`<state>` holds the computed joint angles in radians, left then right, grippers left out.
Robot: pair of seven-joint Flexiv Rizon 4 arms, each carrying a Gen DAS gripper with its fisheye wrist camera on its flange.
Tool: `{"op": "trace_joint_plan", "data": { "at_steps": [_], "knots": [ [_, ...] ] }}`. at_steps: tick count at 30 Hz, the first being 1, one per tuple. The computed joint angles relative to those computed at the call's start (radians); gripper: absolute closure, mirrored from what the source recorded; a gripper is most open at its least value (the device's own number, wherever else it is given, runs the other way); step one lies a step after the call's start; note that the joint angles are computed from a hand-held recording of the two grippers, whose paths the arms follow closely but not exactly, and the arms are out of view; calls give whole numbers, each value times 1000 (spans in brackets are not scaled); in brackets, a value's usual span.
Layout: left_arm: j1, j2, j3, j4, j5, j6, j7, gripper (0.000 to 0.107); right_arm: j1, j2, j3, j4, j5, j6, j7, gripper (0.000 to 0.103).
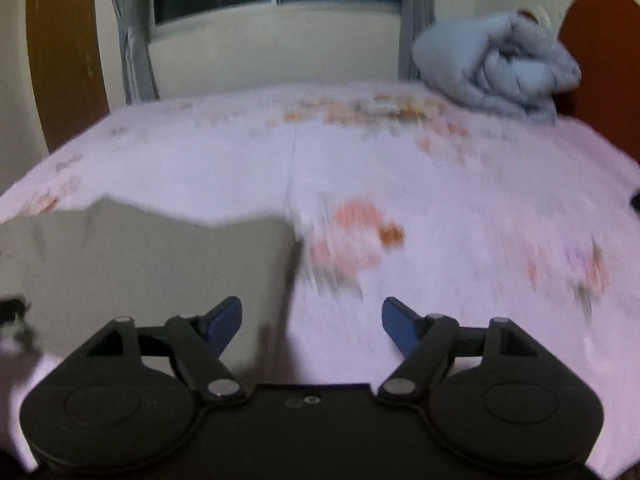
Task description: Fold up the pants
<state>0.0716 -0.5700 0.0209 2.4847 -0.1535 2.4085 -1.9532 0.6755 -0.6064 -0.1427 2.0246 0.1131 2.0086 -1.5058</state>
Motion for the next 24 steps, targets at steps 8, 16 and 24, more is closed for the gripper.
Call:
{"op": "trace_joint_plan", "data": {
  "at_steps": [8, 16, 24],
  "knots": [
    [182, 40, -4, 68, 178, 45, -112, 71, -8, -156, -47, -273, -77, -311, 120, 28],
    [503, -14, 95, 128, 357, 202, -227, 70, -185, -87, 165, -62, -131, 107, 132, 21],
    [813, -213, 4, -26, 668, 266, -385, 62, -118, -54, 218, 6, -136, 183, 142, 21]
  ]
}}
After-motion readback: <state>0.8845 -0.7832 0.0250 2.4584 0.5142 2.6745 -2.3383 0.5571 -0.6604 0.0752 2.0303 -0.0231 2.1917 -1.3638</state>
